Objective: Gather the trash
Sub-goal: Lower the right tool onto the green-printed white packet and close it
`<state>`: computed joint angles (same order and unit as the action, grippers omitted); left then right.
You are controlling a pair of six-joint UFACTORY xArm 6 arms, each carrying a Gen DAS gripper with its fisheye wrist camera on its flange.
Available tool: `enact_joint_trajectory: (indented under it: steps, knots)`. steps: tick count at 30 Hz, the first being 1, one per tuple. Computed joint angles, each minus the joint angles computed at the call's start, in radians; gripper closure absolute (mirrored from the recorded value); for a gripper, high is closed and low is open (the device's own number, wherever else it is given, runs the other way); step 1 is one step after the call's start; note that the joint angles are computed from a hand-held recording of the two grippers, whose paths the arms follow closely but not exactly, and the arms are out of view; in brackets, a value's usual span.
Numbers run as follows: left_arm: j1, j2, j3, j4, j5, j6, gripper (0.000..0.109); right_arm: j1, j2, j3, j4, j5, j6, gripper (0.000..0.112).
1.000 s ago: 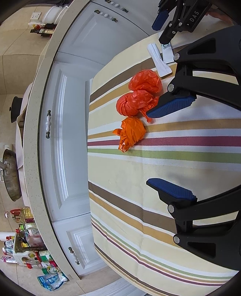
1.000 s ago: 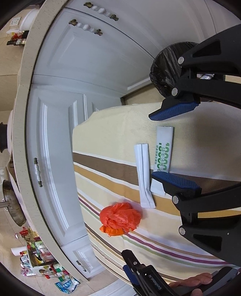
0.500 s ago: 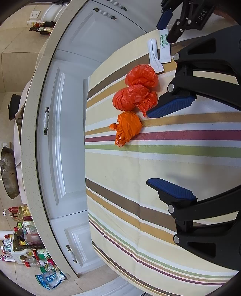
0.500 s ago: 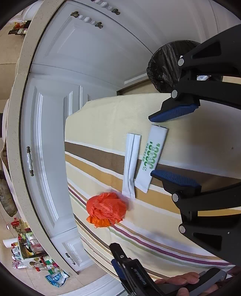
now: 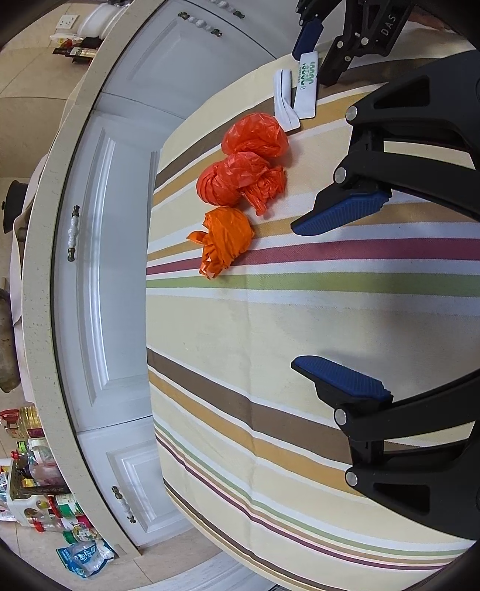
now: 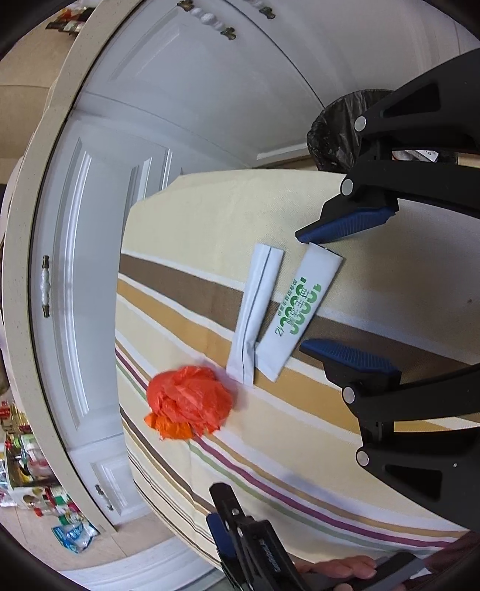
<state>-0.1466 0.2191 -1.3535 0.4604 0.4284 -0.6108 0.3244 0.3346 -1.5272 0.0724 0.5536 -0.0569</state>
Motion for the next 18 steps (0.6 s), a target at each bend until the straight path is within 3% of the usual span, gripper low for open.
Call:
enact_joint_trajectory:
  steps: [13,18]
  knots:
    - [-0.001,0.000,-0.003,-0.024,0.009,0.018,0.043,-0.003,0.015,-0.007,-0.016,-0.033,-0.016,0.059]
    - [-0.001,0.002,-0.003,-0.027,0.013,0.020,0.043,0.002,-0.006,0.000,0.195,0.023,-0.212,0.059]
